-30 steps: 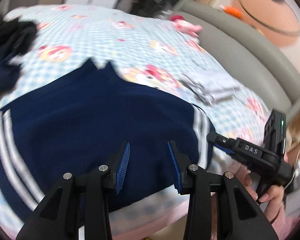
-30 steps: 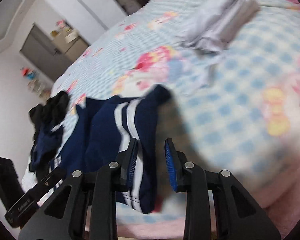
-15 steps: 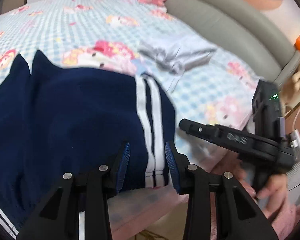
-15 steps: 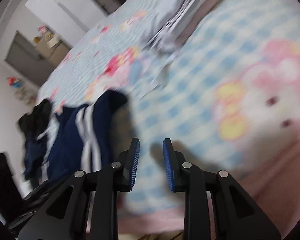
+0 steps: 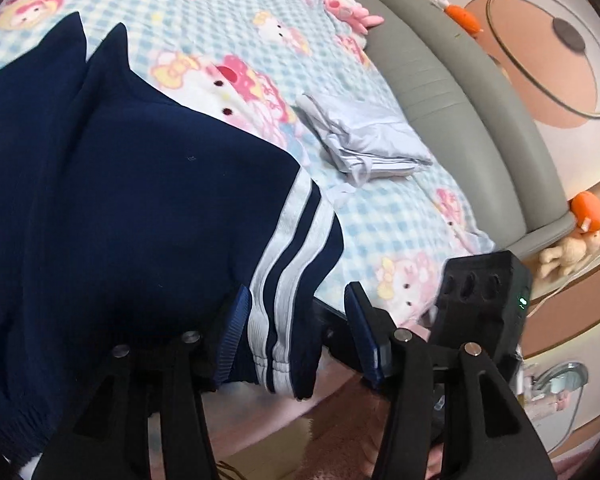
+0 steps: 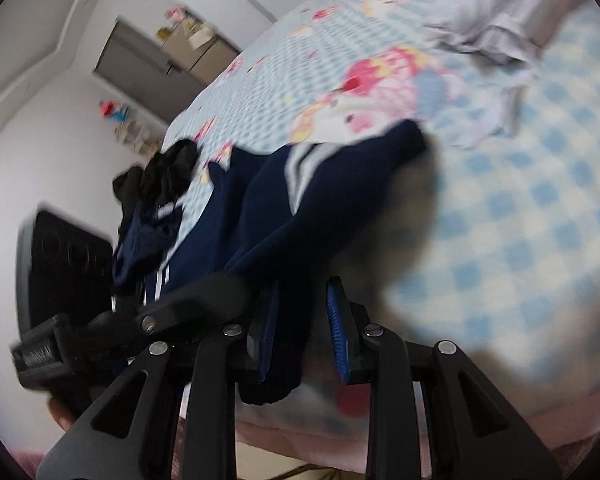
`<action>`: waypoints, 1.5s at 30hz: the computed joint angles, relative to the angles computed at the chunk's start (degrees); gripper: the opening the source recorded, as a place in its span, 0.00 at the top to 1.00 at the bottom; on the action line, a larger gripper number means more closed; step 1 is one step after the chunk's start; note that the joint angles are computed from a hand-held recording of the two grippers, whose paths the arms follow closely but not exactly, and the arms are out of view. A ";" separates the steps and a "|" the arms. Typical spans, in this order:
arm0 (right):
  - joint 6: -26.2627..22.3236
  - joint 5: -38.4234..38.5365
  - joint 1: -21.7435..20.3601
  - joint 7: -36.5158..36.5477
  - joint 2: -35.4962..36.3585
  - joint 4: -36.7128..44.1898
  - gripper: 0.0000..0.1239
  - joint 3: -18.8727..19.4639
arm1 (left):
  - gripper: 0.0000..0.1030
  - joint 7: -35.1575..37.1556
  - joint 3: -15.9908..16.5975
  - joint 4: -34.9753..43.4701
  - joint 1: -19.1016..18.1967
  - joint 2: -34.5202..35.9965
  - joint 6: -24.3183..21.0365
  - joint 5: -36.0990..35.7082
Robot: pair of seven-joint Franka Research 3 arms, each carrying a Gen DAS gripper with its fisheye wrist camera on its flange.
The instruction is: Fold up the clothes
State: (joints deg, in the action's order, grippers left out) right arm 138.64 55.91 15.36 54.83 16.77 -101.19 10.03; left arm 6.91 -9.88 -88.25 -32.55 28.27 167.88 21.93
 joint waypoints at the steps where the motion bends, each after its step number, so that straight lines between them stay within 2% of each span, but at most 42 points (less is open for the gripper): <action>1: 0.56 -0.98 0.37 0.03 -0.10 -0.14 0.83 -0.12 | 0.52 0.88 -1.20 -0.29 1.04 0.12 -0.03 -1.14; 5: 0.45 -3.56 1.02 -1.18 0.26 0.53 0.82 0.02 | 0.61 3.11 -4.50 -1.76 4.27 1.30 4.19 -5.90; 6: 1.42 -4.64 1.49 -1.28 0.09 0.40 0.82 -0.04 | 0.62 2.78 -3.63 -1.99 3.59 1.08 4.41 -6.00; 7: 2.16 -5.73 1.77 -0.80 -0.14 0.17 0.82 -0.27 | 0.63 1.91 -1.80 -1.83 2.09 0.72 3.52 -5.30; 9: 3.28 -7.99 2.03 0.99 -0.68 -0.40 0.81 -0.94 | 0.76 0.04 1.08 -1.36 -0.30 0.13 1.24 -3.34; 11: 4.88 -11.52 2.53 4.34 -0.71 -0.79 0.81 -1.95 | 0.84 -0.09 1.63 -0.18 -1.01 -0.35 -4.51 -1.66; 14: 7.64 -19.24 4.08 13.10 -0.18 -0.87 0.81 -3.74 | 0.88 -2.72 2.72 0.10 -2.15 -1.45 -8.96 1.89; 18: 4.05 -15.06 0.73 14.16 1.89 1.47 0.80 -1.84 | 0.91 -9.46 4.80 -1.18 -3.98 -3.93 -10.69 10.18; 20: 4.21 -13.00 0.09 12.37 2.30 2.03 0.75 -0.81 | 0.92 -13.61 5.48 -2.07 -4.14 -5.28 -10.77 13.73; 22: 4.78 -12.49 0.22 10.70 2.26 2.16 0.74 -0.25 | 0.93 -19.30 6.79 -3.85 -4.66 -7.21 -10.46 18.42; 23: 4.89 -12.24 0.34 9.56 2.17 2.22 0.74 0.09 | 0.93 -24.89 8.42 -7.01 -5.51 -10.04 -9.60 22.61; 25: 5.00 -12.64 0.96 7.71 1.79 2.20 0.74 0.46 | 0.93 -36.31 10.83 -13.12 -7.29 -16.07 -10.67 31.89; 27: 4.68 -13.48 1.73 5.62 1.57 2.37 0.74 0.80 | 0.93 -44.19 10.35 -20.88 -7.91 -23.38 -16.70 36.28; 29: 4.14 -14.41 2.57 3.78 1.53 2.73 0.73 1.07 | 0.93 -49.15 8.49 -28.30 -7.48 -30.18 -23.42 36.00; 30: 3.68 -14.91 3.02 3.07 1.66 3.05 0.73 1.19 | 0.93 -51.28 7.70 -31.94 -6.91 -32.76 -24.65 34.35; 32: 2.75 -15.96 3.92 1.69 1.95 3.75 0.73 1.44 | 0.93 -55.36 6.86 -38.74 -5.45 -36.44 -22.17 31.23; 36: 0.62 -16.42 5.31 -1.53 2.54 5.25 0.73 2.32 | 0.93 -60.84 4.79 -46.35 -2.33 -39.11 -12.47 32.54; 38: 0.52 -17.48 6.58 -1.50 2.83 5.69 0.72 2.33 | 0.93 -68.13 1.64 -47.13 0.32 -40.13 -11.91 39.48; 41: -1.24 -18.72 7.92 0.16 4.45 7.68 0.71 2.36 | 0.91 -67.93 -1.20 -47.03 2.05 -40.70 -14.14 39.30; 43: -2.36 -18.36 7.91 0.88 4.28 7.64 0.70 2.41 | 0.75 -72.15 -2.66 -47.23 4.65 -40.48 -10.38 44.11; 44: -2.63 -18.10 7.92 1.34 4.39 7.75 0.67 2.38 | 0.57 -76.46 -3.45 -47.59 6.51 -40.48 -7.34 49.05; 45: -3.01 -17.87 7.91 1.79 4.70 8.06 0.62 2.37 | 0.55 -77.58 -4.74 -47.01 8.19 -39.83 -6.00 50.94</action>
State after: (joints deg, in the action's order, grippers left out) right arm 135.63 38.04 23.27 56.62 21.47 -93.13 12.39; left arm -70.66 -14.61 -135.27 -24.35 -11.56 161.88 72.87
